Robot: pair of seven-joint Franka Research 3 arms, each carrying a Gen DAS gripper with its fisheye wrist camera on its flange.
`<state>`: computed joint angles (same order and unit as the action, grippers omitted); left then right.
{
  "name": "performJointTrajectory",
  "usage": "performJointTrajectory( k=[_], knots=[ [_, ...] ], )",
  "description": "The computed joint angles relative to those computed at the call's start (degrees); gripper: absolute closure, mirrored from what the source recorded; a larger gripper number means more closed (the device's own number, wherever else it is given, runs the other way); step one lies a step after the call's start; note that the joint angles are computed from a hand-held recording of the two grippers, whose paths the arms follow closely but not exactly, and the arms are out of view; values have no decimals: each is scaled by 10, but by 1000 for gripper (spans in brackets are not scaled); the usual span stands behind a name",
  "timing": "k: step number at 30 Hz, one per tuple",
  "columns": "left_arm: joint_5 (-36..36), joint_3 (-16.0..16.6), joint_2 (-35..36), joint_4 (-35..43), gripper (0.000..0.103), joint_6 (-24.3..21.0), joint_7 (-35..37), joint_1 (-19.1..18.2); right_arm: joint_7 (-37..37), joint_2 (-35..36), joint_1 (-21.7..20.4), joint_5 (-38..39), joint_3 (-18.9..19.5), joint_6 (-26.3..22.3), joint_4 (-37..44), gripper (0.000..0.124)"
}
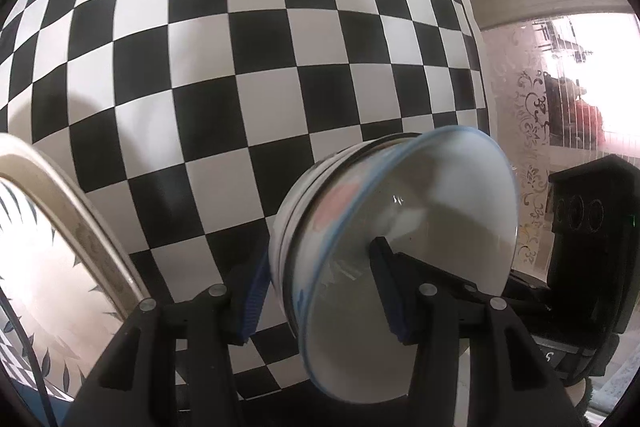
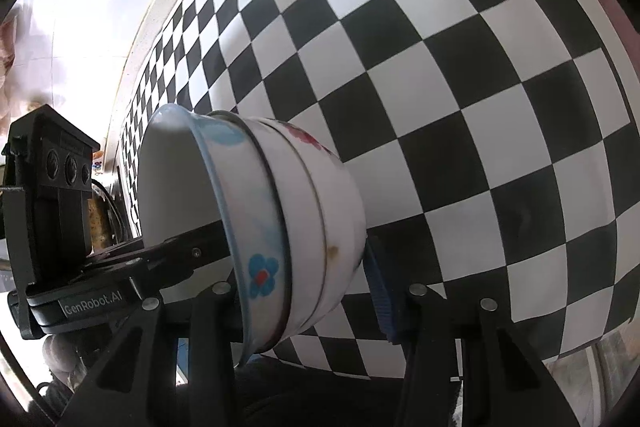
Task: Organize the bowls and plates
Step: 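Lift the nested bowls with both tools and carry them over the plate stack, then lower the nested bowls onto the center of the plate stack with both tools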
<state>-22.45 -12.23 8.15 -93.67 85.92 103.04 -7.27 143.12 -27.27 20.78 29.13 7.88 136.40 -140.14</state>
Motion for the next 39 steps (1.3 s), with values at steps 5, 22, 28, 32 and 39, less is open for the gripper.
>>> performJointTrajectory(
  k=[5,22,28,32,39],
  knots=[
    [-3,5,-2,13,57,-8,6,7,2,24,-2,-15,3,-11,44,77],
    [-3,38,11,127,57,-65,27,76,-38,176,24,-35,10,-33,256,77],
    [8,54,13,140,57,-70,44,112,-58,262,43,-31,16,-38,338,77],
    [12,62,23,149,57,-74,52,135,-62,306,55,-27,19,-41,377,78],
    [21,64,24,134,57,-63,52,151,-54,374,74,-34,22,-59,438,79]
  ],
)
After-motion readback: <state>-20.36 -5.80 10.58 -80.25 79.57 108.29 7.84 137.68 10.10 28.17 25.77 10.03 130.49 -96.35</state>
